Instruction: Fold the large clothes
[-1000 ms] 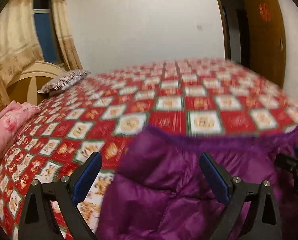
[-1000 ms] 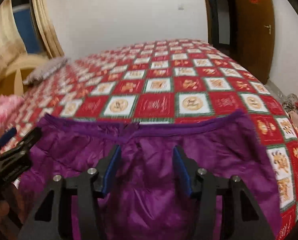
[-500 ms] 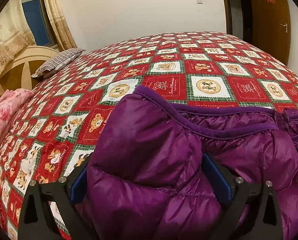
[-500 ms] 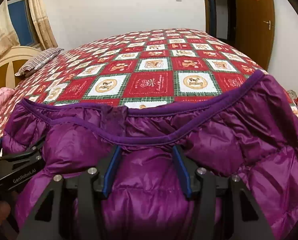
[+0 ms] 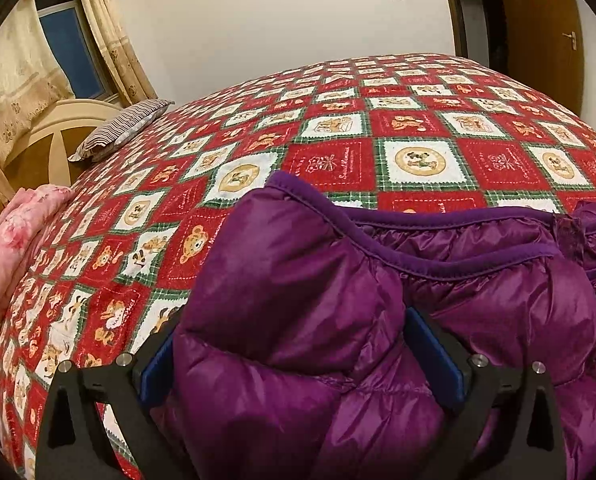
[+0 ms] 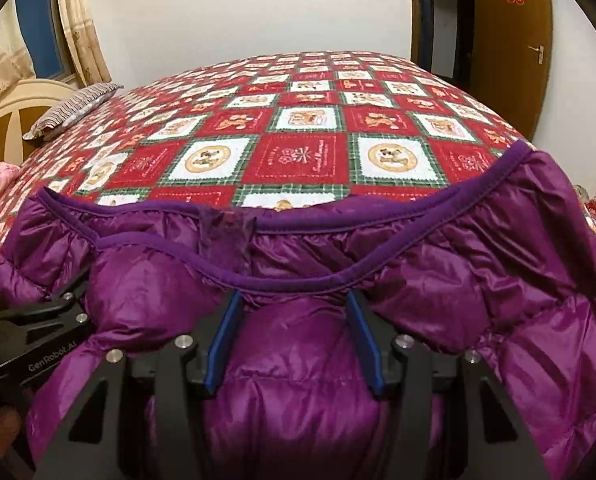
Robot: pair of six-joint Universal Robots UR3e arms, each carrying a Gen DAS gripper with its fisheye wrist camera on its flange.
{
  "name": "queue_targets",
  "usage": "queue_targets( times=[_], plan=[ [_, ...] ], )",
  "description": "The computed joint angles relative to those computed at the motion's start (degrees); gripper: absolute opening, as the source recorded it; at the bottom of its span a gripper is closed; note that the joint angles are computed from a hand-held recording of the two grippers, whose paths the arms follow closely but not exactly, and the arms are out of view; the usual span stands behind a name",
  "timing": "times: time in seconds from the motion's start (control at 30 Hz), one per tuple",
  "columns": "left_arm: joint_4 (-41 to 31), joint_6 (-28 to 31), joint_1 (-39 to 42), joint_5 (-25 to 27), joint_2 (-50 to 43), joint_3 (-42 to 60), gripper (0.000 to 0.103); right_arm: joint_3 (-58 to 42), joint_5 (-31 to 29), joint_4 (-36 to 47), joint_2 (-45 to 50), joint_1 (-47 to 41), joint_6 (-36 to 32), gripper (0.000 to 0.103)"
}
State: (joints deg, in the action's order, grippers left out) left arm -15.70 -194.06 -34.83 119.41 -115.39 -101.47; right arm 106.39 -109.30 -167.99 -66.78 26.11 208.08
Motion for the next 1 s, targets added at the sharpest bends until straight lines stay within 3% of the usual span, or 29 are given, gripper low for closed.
queue_targets(
  times=[0.73, 0.83, 0.93, 1.0],
  plan=[
    [-1.4, 0.1, -0.1, 0.5, -0.3, 0.9, 0.102, -5.2, -4.4, 5.9, 2.7, 2.2, -0.4, 0.059],
    [-8.3, -1.7, 0.7, -1.3, 5.1, -0.1, 0.102, -5.2, -3.4, 8.2, 1.1, 2.0, -1.0, 0.059],
    [-1.7, -1.9, 0.1, -2.7, 15.1, -10.9, 0.102, -1.2, -5.1, 8.0, -4.8, 4.4, 2.0, 0.058],
    [0.8, -2.3, -1.8, -0.2, 17.2, -15.0, 0.102, 0.0, -8.1, 8.9, -6.9, 8.3, 4.2, 0.058]
  ],
)
